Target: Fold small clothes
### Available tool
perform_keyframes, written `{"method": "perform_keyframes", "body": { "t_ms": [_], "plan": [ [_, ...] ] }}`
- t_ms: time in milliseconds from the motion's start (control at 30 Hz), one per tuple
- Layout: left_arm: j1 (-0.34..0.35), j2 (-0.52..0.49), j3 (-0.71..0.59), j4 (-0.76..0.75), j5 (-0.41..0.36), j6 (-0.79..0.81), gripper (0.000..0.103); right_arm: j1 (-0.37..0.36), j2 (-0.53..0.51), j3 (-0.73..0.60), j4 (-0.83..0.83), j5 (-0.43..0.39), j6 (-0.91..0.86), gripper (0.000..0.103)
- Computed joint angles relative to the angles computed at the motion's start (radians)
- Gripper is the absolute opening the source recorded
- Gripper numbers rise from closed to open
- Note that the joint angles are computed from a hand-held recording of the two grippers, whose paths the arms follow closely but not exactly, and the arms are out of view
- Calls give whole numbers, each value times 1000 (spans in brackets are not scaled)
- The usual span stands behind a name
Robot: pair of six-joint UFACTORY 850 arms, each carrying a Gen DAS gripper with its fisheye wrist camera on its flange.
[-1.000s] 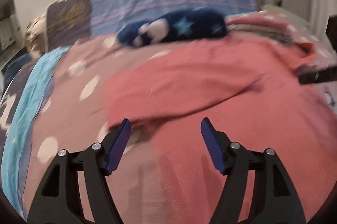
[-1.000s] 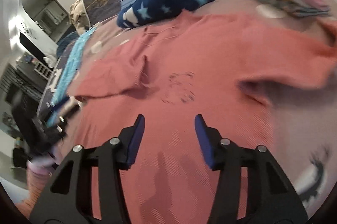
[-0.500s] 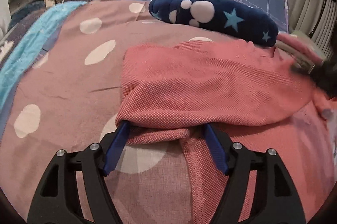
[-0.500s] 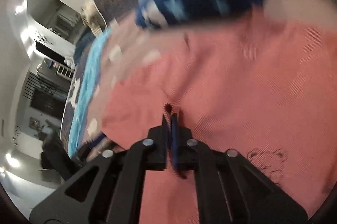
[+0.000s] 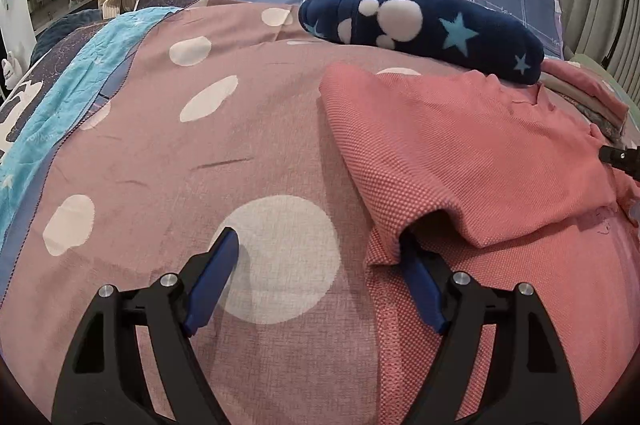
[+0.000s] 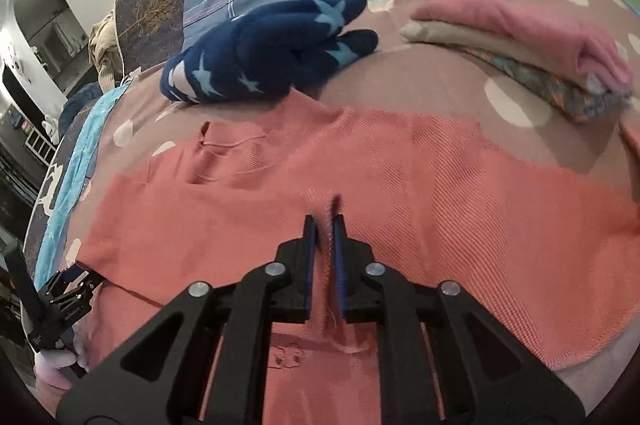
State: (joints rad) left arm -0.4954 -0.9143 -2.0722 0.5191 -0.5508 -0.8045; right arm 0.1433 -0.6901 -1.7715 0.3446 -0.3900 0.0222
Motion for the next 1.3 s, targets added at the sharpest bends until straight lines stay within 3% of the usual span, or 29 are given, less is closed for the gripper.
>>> {"method": "perform_keyframes", "body": {
  "t_ms": [33,67,100,200,233,267,300,400,433,500,533,567,733,867,933,1000,1067,1167,1233,1300],
  "plan": [
    [-2,-2,-3,11,-5,-6,80,-8,5,6,71,-10,-57,38],
    [-5,-4,-6,24,-11,-13,80,-12,9,12,123,-19,-102,62],
    [-7,-5,-6,35,-16,-19,80,-20,6,8,174,-53,-151,68],
    [-11,-15,-21,46,-34,-20,80,-17,-42,-48,204,-173,-180,67],
    [-11,-16,-22,48,-36,-21,80,-10,-48,-53,161,-177,-144,63],
    [-12,-15,-21,53,-37,-25,80,4,-35,-36,77,-139,-87,24],
    [-13,-14,-19,57,-35,-30,80,18,-21,-27,-4,-110,-53,2],
    [-13,-12,-14,64,-34,-39,81,32,53,35,-208,-6,154,3],
    [-13,-13,-16,63,-35,-38,81,33,62,37,-312,-11,233,3],
    [-12,-13,-16,60,-33,-36,81,38,30,-13,-479,-117,290,14],
    [-11,-12,-14,57,-30,-36,81,40,8,-30,-499,-173,288,21],
    [-9,-9,-9,50,-23,-34,81,37,5,-25,-478,-189,281,35],
    [-5,-5,-2,28,-11,-26,81,7,47,48,-335,-100,231,42],
    [-8,-3,2,53,-14,-44,81,12,20,-13,-340,-103,243,42],
    [-6,1,9,48,-5,-45,81,11,15,-17,-233,-82,122,42],
    [-1,5,17,26,7,-34,81,28,-8,-54,-213,-134,87,38],
    [1,7,21,9,15,-25,81,47,-73,-120,-360,-260,145,34],
    [6,18,39,-5,37,-23,81,86,-82,-151,-633,-300,346,34],
    [13,26,55,-32,60,-13,81,92,-64,-157,-635,-269,380,35],
    [19,30,62,-67,77,6,80,108,-69,-201,-471,-222,247,35]
  ]
}}
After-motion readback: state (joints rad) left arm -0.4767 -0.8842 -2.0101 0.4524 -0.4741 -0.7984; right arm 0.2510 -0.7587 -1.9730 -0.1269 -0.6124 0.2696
